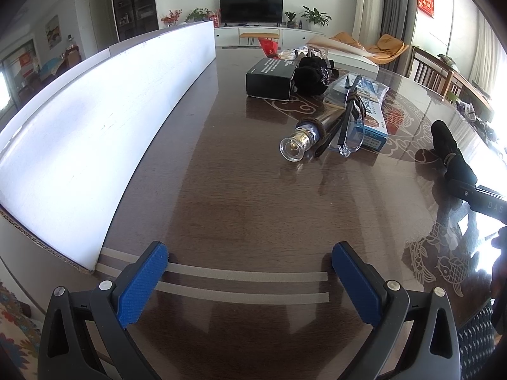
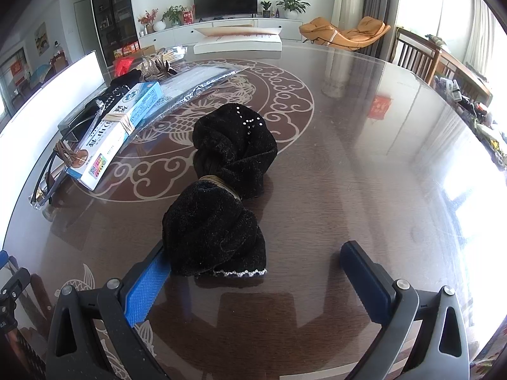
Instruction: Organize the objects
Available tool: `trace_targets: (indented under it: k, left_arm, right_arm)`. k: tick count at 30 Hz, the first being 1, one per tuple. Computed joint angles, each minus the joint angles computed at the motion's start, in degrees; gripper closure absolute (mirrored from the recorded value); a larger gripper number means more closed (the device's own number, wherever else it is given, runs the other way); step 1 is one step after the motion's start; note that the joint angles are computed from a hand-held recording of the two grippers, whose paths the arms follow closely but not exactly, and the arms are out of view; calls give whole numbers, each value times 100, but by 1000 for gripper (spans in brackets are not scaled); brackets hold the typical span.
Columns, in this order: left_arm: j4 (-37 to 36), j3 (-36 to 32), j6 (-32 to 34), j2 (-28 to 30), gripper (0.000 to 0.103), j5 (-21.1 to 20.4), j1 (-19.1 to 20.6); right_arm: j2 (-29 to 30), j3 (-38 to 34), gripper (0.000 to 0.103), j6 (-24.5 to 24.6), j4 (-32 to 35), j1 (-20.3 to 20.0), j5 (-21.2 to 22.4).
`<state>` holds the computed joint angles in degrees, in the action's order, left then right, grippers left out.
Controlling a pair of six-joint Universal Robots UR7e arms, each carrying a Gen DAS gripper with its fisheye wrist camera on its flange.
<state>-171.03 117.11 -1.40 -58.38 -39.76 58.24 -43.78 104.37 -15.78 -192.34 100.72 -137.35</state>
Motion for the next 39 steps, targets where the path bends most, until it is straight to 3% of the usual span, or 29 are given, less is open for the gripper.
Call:
trace_targets:
  k: [11,15,18,20,23,28,30,31,32,34,37,39]
  left_arm:
    - [-42,20,-18,11,0,27,3]
    - [392,-77,-13,-96,0,-169,51]
    - [551,-278,-69,-135,0,-606,155]
    - [709,-560,-127,-87,14,-976,212]
    - [883,-1160,53,216,22,-1352,217]
    - [1321,-2266,653,1019,28,-1636,140]
    - [1702,-2636,691,1294,55,-1628,157]
    - [1763,-2725,691,1372,78,-1713,196]
    - [1584,-2706,734,1355,92,-1896,226]
    - [1425,-2560,800,1269,93,-1779,188]
    - [942,-2061,912,939,93,-1841,161]
    - [784,-1812,804,716,93,-1953,200]
  right_arm:
    - [-3,8,0,-6,-19,-2,-4]
    - [-3,15,0,-16,-40,3,-21]
    - [-6,23,0,-17,-50,4,-22]
    - [-5,24,0,-17,-53,4,-22]
    - [-4,25,0,-17,-55,4,-22]
    - [0,27,0,-17,-60,4,-23]
    - [-13,37,0,-12,-50,0,-3]
    - [-42,55,0,-15,-3,-3,31]
    - [-99,82,0,-12,128,-5,87]
    - [-306,187,0,167,571,-15,283]
    - [-722,331,0,682,1208,-62,925]
    - [-747,114,0,853,1556,-7,1033]
